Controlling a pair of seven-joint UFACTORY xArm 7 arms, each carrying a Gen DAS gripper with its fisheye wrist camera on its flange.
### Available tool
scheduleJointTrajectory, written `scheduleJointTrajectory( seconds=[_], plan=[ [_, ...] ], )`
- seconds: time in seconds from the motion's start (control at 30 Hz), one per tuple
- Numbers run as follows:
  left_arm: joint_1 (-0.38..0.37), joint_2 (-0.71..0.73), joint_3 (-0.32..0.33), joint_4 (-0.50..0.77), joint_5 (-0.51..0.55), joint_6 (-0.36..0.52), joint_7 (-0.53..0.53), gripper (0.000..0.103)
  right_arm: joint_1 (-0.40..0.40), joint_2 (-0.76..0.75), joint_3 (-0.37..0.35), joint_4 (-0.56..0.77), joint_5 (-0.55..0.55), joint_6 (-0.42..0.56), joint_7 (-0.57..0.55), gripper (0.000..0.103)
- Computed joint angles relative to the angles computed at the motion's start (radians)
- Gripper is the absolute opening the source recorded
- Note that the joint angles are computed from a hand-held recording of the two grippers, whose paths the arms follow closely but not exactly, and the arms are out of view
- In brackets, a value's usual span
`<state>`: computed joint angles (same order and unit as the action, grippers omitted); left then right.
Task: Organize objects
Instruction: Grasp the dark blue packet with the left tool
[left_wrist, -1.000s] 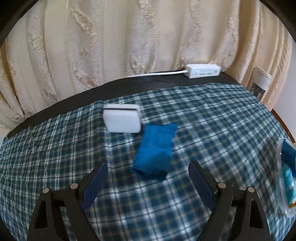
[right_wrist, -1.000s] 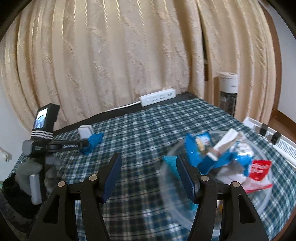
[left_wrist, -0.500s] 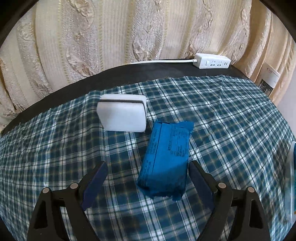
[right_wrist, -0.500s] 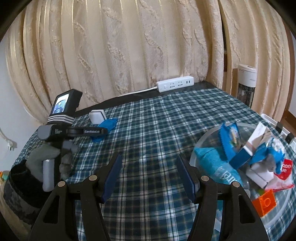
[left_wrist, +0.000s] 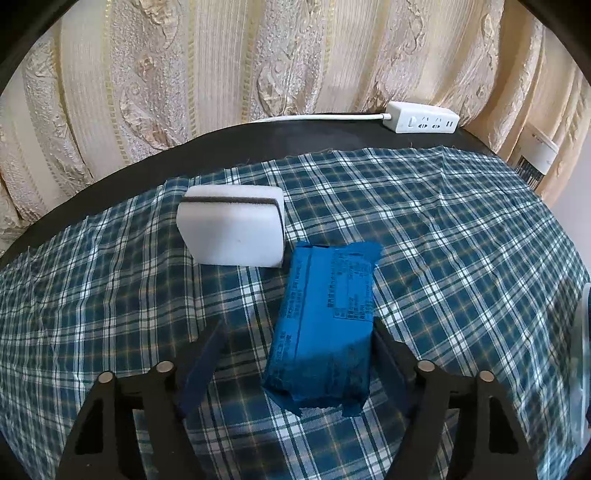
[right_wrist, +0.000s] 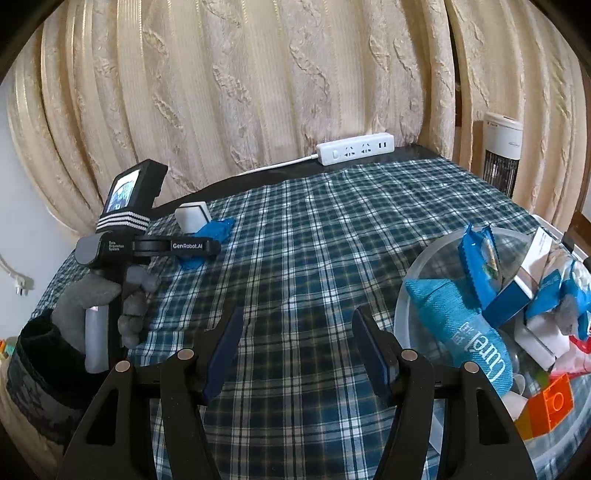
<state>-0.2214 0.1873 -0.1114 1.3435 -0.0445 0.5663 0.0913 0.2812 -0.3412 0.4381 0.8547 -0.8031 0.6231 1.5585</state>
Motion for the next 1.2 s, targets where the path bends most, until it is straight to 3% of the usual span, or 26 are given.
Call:
scheduleJointTrajectory(
  seconds=[0.4, 1.2],
  plan=[
    [0.017, -0.012, -0.01, -0.002, -0.077, 0.009, 0.056, 0.049, 0.017, 0.032, -0.018, 0.006, 0.018, -0.011, -0.009, 0.063],
    [0.042, -0.21, 0.025, -0.198, -0.146, -0.044, 0.134, 0.04, 0.058, 0.115, -0.041, 0.09, -0.001, -0.033, -0.036, 0.063]
  ],
)
